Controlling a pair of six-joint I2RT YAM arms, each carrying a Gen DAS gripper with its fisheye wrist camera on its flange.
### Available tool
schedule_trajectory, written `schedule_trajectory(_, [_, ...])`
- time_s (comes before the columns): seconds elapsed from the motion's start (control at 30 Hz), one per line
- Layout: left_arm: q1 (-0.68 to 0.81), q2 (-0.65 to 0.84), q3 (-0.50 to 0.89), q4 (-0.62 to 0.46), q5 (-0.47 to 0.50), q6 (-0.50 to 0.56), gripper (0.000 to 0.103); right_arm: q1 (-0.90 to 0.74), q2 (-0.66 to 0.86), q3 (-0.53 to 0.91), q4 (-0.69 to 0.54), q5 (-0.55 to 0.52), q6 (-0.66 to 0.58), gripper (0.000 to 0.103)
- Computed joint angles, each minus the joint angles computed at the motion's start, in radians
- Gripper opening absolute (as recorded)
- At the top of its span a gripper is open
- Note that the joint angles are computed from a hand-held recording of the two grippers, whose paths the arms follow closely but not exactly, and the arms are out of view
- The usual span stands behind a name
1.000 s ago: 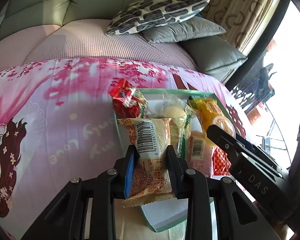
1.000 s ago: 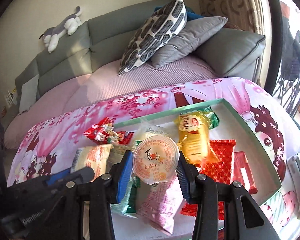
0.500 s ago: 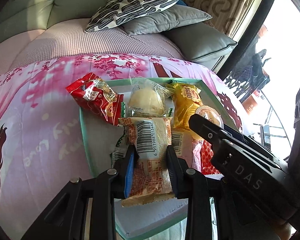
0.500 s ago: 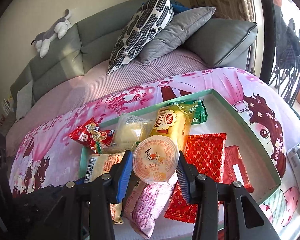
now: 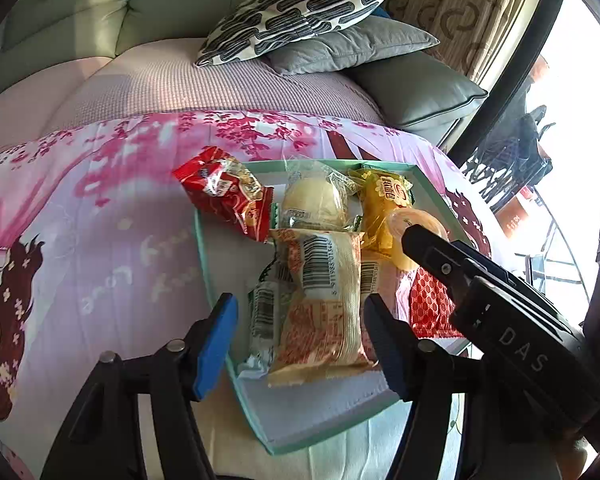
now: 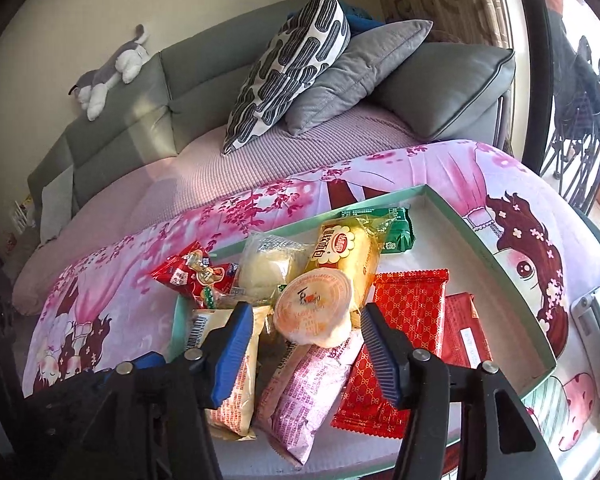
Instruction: Organize snacks
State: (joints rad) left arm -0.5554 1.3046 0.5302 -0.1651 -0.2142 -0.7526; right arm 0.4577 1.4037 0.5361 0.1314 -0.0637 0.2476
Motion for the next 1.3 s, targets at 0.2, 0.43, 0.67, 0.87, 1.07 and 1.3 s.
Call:
schedule_trajectory(0.2, [-0.059,-0.154,-0.074,-0.112,-0.092,-0.088,0.085,0.035,-0.089,-0.050,-0.045,0.047,0.017,0.082])
schedule_trajectory(0.43, [-0.124,-0.291,-0.145,-0.319,-0.250,-0.225,0.099,0.142,-0.182,-0.136,-0.061,0.111,0.038,0.103])
schedule_trajectory(0.67, [-0.173,-0.464,-0.208,-0.497,-0.310,-0.355,0.100,0.255,-0.210,-0.172,-0.090,0.216,0.071,0.103])
schedule_trajectory(0.87, [-0.247,-0.409,-0.207,-0.577,-0.348,-0.492,0.100,0.298,-0.203,-0.191,-0.113,0.254,0.091,0.103])
schedule_trajectory(1.07, [-0.300,-0.302,-0.169,-0.626,-0.404,-0.568,0.100,0.281,-0.190,-0.194,-0.108,0.240,0.086,0.103])
schedule_trajectory(1.3, [-0.247,-0.230,-0.166,-0.615,-0.384,-0.587,0.100,0.250,-0.146,-0.187,-0.094,0.226,0.060,0.103])
